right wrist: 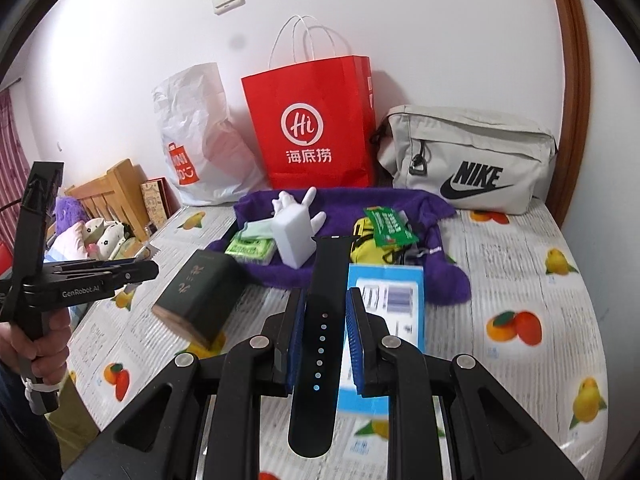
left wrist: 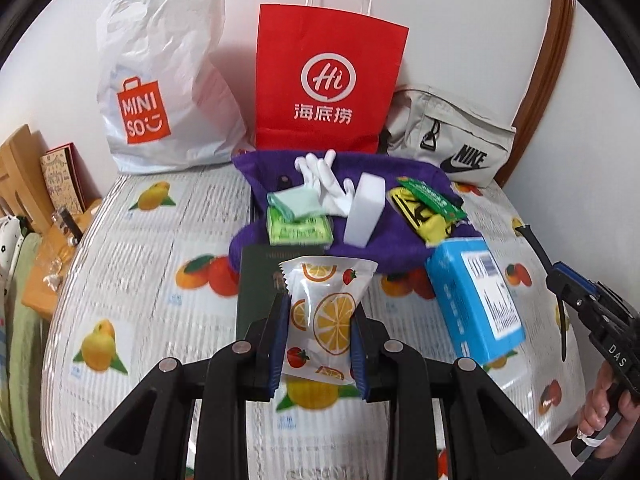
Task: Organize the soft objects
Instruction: 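Carry the black strap with right gripper while left carries the orange-print wrapper to the purple towel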
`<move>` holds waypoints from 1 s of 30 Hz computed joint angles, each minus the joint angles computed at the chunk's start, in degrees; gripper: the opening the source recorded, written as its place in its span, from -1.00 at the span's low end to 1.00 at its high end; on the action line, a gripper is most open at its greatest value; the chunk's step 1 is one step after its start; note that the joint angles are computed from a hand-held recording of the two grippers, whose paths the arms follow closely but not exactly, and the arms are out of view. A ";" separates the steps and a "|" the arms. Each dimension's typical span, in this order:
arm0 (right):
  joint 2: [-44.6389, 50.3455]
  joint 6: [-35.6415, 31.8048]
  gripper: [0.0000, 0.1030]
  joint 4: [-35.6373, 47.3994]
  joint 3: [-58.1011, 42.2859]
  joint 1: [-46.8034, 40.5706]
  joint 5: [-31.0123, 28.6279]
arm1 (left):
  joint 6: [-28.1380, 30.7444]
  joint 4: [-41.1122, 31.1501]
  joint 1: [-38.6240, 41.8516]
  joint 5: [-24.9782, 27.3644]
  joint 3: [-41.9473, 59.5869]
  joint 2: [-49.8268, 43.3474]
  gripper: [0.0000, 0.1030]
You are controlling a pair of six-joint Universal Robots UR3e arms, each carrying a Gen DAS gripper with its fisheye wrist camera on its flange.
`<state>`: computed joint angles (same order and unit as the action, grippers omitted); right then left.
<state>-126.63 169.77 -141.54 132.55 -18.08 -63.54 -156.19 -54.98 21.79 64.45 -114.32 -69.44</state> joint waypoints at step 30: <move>50.28 1.81 -0.60 -17.98 -30.69 6.89 -2.01 | -11.12 5.47 -10.77 4.81 31.81 -39.37 -0.47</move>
<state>-76.35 171.58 -159.52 101.86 -11.19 -65.55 -167.32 -49.50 11.02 69.27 -82.51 -108.81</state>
